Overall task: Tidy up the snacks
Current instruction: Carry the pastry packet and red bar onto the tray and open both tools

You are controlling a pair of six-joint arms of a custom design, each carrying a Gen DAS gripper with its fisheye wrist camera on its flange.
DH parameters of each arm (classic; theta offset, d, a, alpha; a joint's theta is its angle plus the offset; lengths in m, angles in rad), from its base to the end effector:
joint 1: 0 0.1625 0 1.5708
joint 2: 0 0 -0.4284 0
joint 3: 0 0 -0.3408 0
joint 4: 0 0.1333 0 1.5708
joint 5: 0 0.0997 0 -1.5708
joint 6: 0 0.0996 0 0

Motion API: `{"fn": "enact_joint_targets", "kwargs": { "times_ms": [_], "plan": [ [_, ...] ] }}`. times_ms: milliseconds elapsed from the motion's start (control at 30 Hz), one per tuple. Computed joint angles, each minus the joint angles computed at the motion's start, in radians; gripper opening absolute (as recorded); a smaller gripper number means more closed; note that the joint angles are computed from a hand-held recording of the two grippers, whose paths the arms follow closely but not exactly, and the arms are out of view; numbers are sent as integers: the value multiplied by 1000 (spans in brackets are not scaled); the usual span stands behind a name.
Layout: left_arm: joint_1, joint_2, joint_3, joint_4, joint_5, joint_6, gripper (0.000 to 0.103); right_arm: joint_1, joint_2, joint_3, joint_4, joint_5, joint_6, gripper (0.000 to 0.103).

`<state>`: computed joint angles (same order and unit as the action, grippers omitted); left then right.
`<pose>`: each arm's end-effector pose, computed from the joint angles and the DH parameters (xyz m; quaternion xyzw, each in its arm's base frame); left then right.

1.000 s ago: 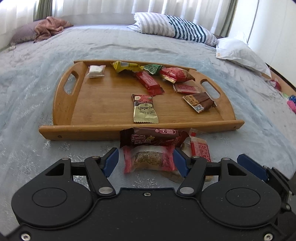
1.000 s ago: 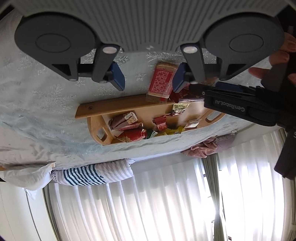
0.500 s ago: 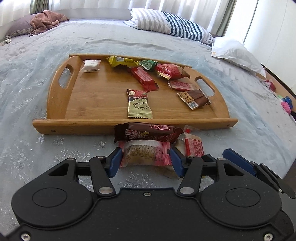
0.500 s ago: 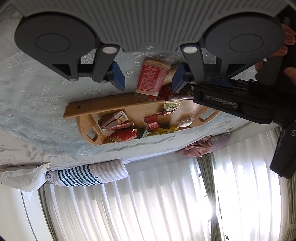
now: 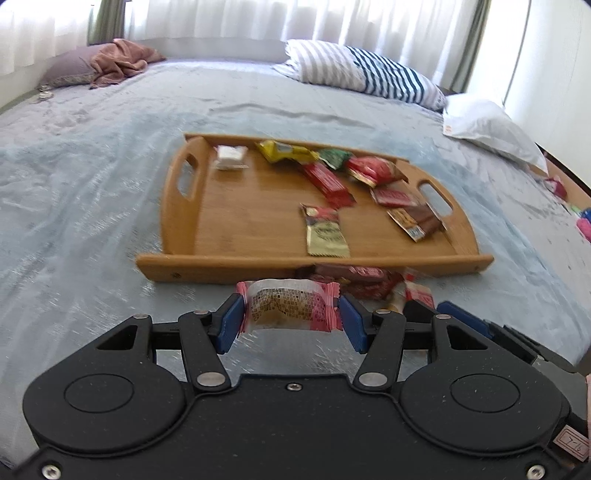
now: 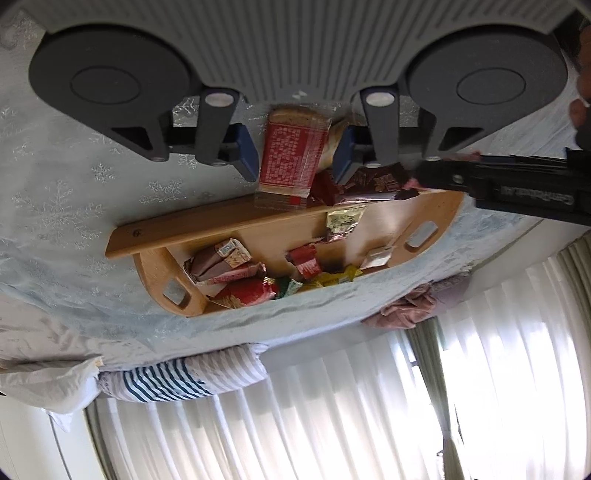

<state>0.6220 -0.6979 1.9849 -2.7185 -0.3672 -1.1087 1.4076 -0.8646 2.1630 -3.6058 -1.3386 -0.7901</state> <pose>-0.2887 -0.4854 0.0614 -0.0264 0.8228 -0.4542 0.3405 0.0715 -0.5273 0.1554 0.3254 -0.8686 0.3673 0.0680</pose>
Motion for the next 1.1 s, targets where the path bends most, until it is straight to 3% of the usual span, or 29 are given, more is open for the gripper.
{"fn": "enact_joint_targets", "kwargs": {
  "times_ms": [167, 300, 567, 800, 933, 1100],
  "plan": [
    [0, -20, 13, 14, 22, -27, 55, 28, 28, -14, -29, -71, 7, 45],
    [0, -27, 17, 20, 31, -33, 55, 35, 31, -15, -39, -84, 5, 39],
    [5, -31, 19, -6, 46, 3, 55, 46, 3, -16, -40, -104, 14, 39],
    [25, -42, -5, -42, 71, 80, 55, 82, -1, -80, 12, -112, -50, 39],
    [47, -38, -19, -130, 73, 168, 55, 115, 33, -159, 62, -145, -69, 39],
    [93, -16, -34, -383, 15, 362, 55, 150, 84, -278, 155, -177, -64, 39]
  ]
}}
